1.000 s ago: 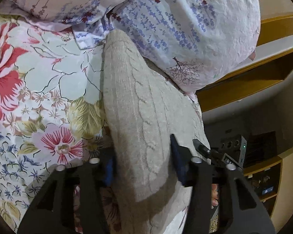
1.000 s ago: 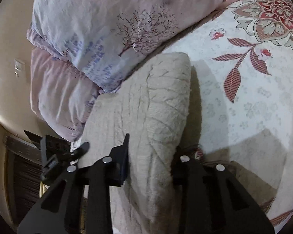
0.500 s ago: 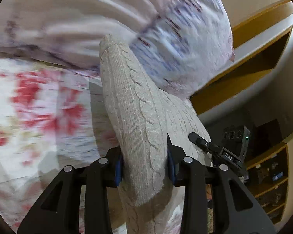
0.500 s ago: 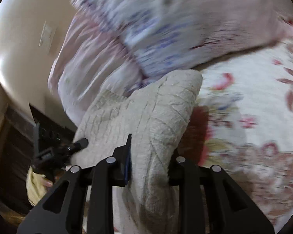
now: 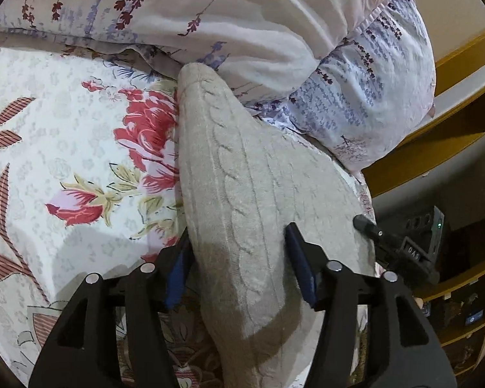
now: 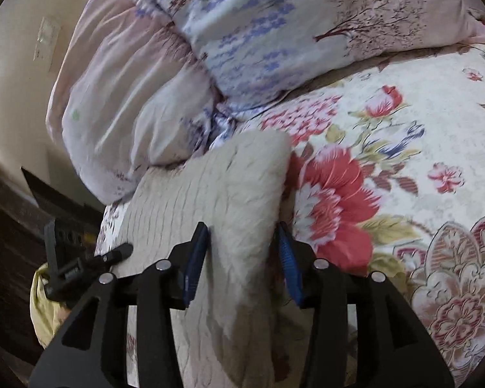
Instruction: Fold small clothes
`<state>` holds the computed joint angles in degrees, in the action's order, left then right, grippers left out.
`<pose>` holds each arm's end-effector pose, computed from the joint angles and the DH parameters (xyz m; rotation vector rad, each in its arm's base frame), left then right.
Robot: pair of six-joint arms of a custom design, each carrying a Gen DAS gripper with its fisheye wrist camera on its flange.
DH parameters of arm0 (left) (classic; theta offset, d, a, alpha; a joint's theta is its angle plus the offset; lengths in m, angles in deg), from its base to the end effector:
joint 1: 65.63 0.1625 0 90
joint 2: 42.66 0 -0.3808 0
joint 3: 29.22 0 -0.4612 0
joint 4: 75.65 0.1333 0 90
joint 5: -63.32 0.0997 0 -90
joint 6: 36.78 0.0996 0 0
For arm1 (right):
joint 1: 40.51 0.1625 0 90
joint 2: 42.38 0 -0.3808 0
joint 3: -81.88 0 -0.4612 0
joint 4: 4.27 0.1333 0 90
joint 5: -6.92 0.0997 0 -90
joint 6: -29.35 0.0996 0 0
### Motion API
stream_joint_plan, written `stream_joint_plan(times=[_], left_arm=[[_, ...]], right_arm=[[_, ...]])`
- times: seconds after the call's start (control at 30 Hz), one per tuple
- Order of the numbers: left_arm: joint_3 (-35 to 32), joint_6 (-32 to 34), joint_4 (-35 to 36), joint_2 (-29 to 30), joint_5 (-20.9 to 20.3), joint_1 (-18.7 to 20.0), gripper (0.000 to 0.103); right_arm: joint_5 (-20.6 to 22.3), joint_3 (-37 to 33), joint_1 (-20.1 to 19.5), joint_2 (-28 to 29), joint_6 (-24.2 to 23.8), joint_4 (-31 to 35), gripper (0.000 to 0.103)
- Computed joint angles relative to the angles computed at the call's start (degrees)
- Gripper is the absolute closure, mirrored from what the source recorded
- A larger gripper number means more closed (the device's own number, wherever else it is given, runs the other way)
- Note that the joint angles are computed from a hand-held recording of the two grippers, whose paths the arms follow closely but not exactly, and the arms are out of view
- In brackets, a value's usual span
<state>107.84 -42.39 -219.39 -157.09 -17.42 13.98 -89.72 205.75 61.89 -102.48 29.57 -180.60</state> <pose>0.0740 -0.4247 0.2991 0.0564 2.9427 -0.8443 0.2314 -0.4853 0.0258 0.2846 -2.9958 0.6157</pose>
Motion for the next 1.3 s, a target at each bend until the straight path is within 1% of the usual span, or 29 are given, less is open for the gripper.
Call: stream_joint_plan(times=[0.03, 0.07, 0.1, 0.13, 0.17, 0.2, 0.23, 0.27, 0.3, 0.37, 0.4, 0.43, 0.47, 0.53, 0.63, 0.7, 0.77, 0.8, 0.83, 0.87, 0.93, 0.97, 1.0, 1.07, 1.1, 1.17, 1.2, 1.3], left_arm=[[0.14, 0.19, -0.83, 0.39, 0.52, -0.06, 0.042], [0.32, 0.76, -0.74, -0.18, 0.58, 0.18, 0.042], [0.52, 1.30, -0.94, -0.34, 0.97, 0.12, 0.042], [0.86, 1.78, -1.40, -0.28, 2.54, -0.78, 0.040], [1.04, 2.05, -1.82, -0.11, 3.84, -1.42, 0.040], [1.75, 2.22, -2.32, -0.54, 6.82, -2.95, 0.036], [2.42, 2.60, -2.54, -1.26, 8.84, -4.04, 0.035], [2.88, 2.84, -2.41, -2.03, 9.84, -4.67, 0.035], [3.55, 2.92, -2.21, -3.14, 10.94, -5.42, 0.036], [5.27, 3.21, -1.31, -6.48, 13.32, -7.24, 0.036], [6.51, 3.32, -0.33, -9.09, 14.82, -8.49, 0.036], [7.33, 3.48, 0.40, -10.84, 15.48, -9.15, 0.036], [8.50, 3.83, 1.50, -13.42, 16.30, -10.10, 0.036], [10.17, 4.25, 4.12, -17.49, 17.26, -11.31, 0.035], [12.05, 4.80, 8.06, -21.35, 18.51, -12.52, 0.035], [12.87, 4.78, 8.64, -21.44, 20.19, -12.95, 0.035], [13.13, 4.62, 7.93, -20.64, 20.62, -12.50, 0.033], [12.72, 4.24, 7.00, -18.93, 20.37, -11.86, 0.032], [12.68, 4.69, 6.11, -18.32, 20.28, -11.47, 0.031], [12.91, 5.18, 5.31, -18.02, 21.34, -11.94, 0.030], [13.67, 4.92, 5.73, -19.25, 23.13, -13.33, 0.030], [14.66, 5.29, 5.87, -21.28, 23.83, -14.27, 0.030], [15.85, 5.71, 6.25, -23.86, 24.78, -15.37, 0.030], [17.50, 5.50, 8.22, -28.06, 26.15, -17.13, 0.025], [18.46, 4.88, 9.94, -30.79, 27.18, -18.22, 0.020], [20.43, 3.82, 13.45, -36.53, 28.95, -20.10, 0.015], [21.50, 2.78, 16.76, -40.32, 29.95, -21.22, 0.012], [23.32, -0.05, 23.66, -46.88, 32.24, -23.56, 0.005]], right_arm=[[-0.59, -0.48, 0.51, 0.87, -0.81, -0.97, 0.081], [-3.58, -0.90, 1.71, 1.99, -2.11, -2.56, 0.082], [-7.44, -1.68, 3.00, 3.25, -2.89, -3.17, 0.083], [-12.16, -2.91, 4.38, 4.93, -3.51, -2.77, 0.083], [-14.48, -3.46, 5.00, 5.78, -3.30, -2.88, 0.081], [-16.20, -3.90, 5.63, 6.51, -3.02, -3.34, 0.078], [-18.07, -4.25, 6.28, 6.83, -3.18, -3.24, 0.074], [-19.35, -4.16, 6.69, 6.81, -3.69, -3.54, 0.067], [-20.77, -3.74, 7.35, 6.68, -4.46, -4.78, 0.063], [-21.88, -1.52, 8.47, 5.41, -6.29, -8.74, 0.062], [-21.75, -0.17, 8.94, 4.58, -7.52, -10.82, 0.062], [-21.13, 0.91, 9.27, 3.85, -8.34, -12.12, 0.062], [-19.56, 2.75, 9.53, 2.37, -9.70, -13.58, 0.062], [-18.12, 4.84, 10.29, 0.96, -11.41, -14.93, 0.062], [-15.52, 6.40, 11.02, -0.11, -13.93, -13.08, 0.062], [-17.42, 5.86, 12.09, 0.74, -14.51, -9.73, 0.062], [-22.40, 3.55, 12.93, 3.58, -12.85, -6.48, 0.062], [-23.83, 2.68, 12.79, 4.93, -11.81, -6.05, 0.061], [-24.23, 2.56, 12.82, 5.68, -11.85, -7.63, 0.061], [-24.85, 2.23, 13.06, 6.07, -11.65, -7.70, 0.060], [-26.12, 2.25, 14.05, 6.27, -11.40, -8.38, 0.051], [-25.73, 2.87, 14.34, 5.90, -11.72, -9.55, 0.038], [-25.48, 4.01, 14.86, 5.45, -12.32, -12.36, 0.029], [-27.08, 5.35, 16.05, 5.39, -13.49, -16.90, 0.020], [-27.51, 5.87, 16.35, 5.35, -13.77, -18.46, 0.016], [-27.73, 7.42, 16.69, 4.59, -12.90, -20.74, 0.011], [-27.88, 7.82, 16.70, 4.24, -12.38, -20.80, 0.009], [-30.38, 9.02, 17.47, 4.50, -10.60, -22.04, 0.005]])
